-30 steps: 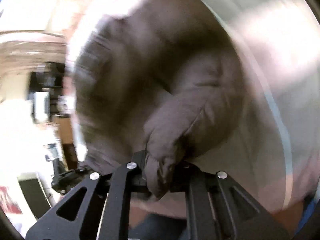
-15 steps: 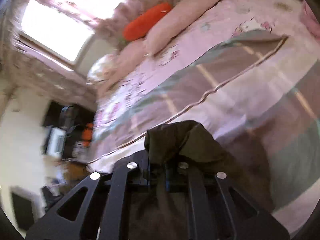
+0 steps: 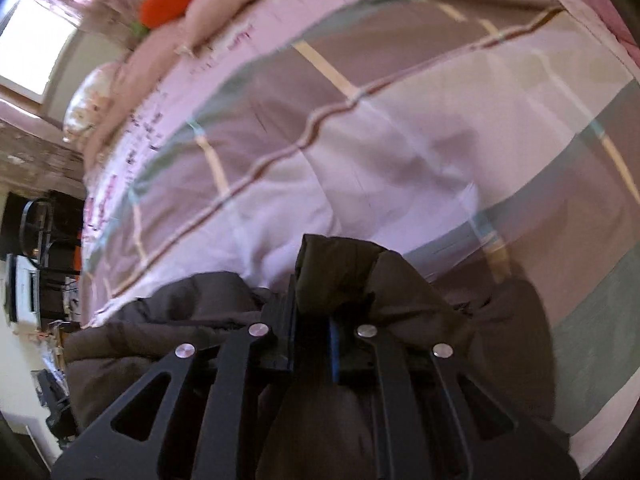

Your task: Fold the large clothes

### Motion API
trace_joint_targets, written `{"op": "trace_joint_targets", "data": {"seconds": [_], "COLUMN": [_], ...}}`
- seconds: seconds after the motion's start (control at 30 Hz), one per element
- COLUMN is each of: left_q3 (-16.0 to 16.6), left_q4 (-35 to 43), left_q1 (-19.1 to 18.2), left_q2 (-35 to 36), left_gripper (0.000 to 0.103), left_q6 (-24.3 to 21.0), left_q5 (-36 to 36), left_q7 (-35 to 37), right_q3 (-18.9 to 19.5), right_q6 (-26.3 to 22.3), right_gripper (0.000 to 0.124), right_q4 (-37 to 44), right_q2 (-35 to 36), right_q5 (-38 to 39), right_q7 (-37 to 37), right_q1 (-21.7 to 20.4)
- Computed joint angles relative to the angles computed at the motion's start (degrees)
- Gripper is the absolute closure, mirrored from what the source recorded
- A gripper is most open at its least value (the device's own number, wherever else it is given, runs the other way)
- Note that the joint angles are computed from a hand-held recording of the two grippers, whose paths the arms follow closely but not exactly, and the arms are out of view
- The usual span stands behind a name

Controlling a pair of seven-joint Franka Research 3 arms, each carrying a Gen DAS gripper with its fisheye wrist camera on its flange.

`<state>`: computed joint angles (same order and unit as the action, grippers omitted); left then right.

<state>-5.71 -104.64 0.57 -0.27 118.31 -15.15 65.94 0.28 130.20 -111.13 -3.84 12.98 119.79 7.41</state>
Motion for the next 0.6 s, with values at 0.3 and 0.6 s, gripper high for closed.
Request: {"op": "trace_joint_targets", "data": {"seconds": [0.3,0.6], "left_q3": [4.45,5.83], "left_q4": [-4.86,-3.48], "left_q1": [5.75,7.78], "left_q2": [-1.68,-5.98], "left_gripper": [0.078,0.02], "left_q6": [3.57,9.25], "left_q5": [-27.22,-28.88], "left_q7": [4.97,6.07], "right_q3": [-4.66,-2.32], "right_q6": [11.27,5.21], "right_gripper": [0.075,0.033], "right_q4": [-4.41,2.31], "right_q2": [-2.39,-6.49], "right_q5": [21.47,4.13], "right_q7": [-4.39,-2.67], "right_q1": [-0.79,-4.54]}}
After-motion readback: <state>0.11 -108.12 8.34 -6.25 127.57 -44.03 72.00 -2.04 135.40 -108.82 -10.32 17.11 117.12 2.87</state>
